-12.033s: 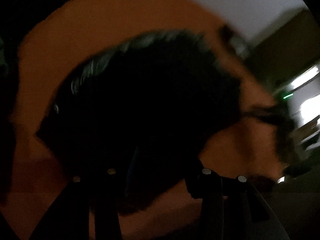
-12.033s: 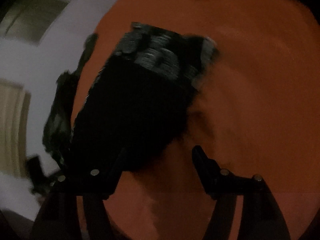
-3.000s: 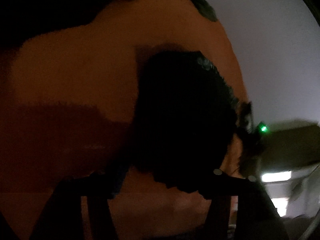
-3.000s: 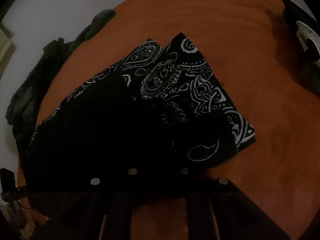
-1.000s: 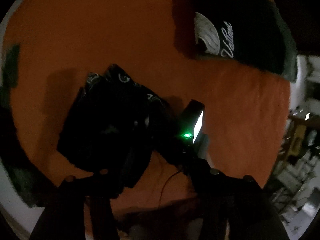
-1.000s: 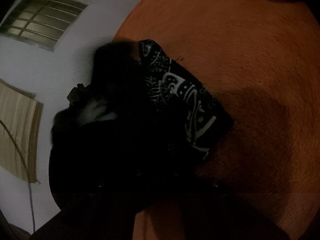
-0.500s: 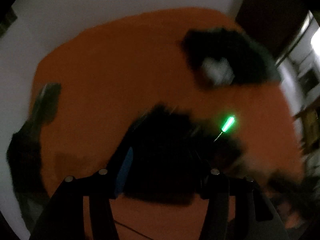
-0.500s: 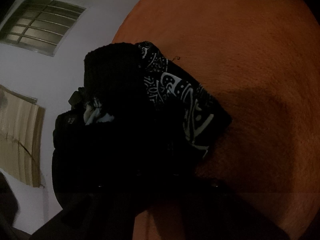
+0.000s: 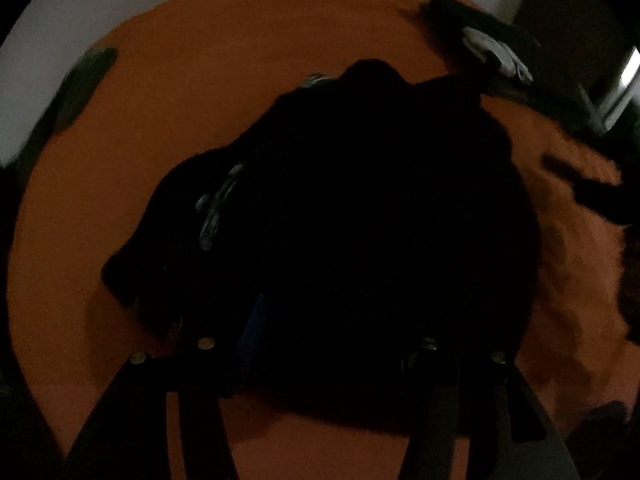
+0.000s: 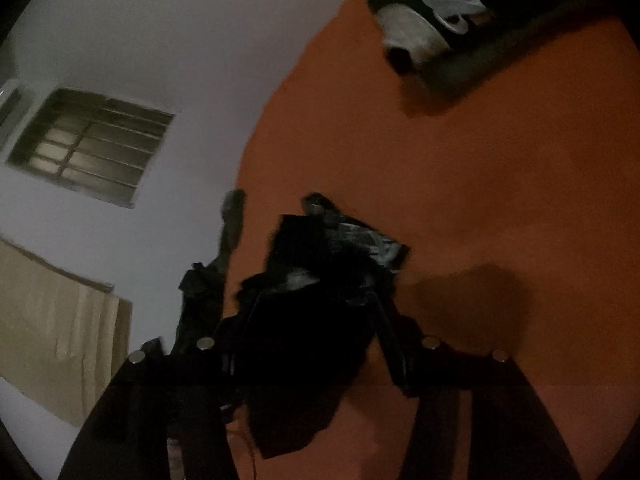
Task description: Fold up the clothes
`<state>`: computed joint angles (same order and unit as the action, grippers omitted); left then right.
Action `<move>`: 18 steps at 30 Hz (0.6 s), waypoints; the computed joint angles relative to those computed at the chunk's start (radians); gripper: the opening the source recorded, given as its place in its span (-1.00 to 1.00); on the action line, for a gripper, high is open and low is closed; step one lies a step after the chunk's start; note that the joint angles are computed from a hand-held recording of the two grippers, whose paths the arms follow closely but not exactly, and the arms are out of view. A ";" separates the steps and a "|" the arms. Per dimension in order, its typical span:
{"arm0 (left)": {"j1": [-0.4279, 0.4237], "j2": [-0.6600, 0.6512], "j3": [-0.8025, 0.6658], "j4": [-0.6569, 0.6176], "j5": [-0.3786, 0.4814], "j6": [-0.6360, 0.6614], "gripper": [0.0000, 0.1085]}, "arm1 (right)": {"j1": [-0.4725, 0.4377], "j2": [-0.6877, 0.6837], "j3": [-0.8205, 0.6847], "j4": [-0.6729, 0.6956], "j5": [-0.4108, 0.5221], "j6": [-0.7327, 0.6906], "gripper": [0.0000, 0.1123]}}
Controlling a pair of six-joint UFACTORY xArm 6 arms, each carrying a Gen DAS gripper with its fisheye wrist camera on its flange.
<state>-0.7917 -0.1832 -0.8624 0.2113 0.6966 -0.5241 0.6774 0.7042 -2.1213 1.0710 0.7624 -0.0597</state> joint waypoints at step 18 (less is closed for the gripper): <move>0.296 -0.312 0.270 -0.351 -0.158 0.069 0.04 | 0.091 -0.189 0.299 -0.432 -0.060 0.172 -0.76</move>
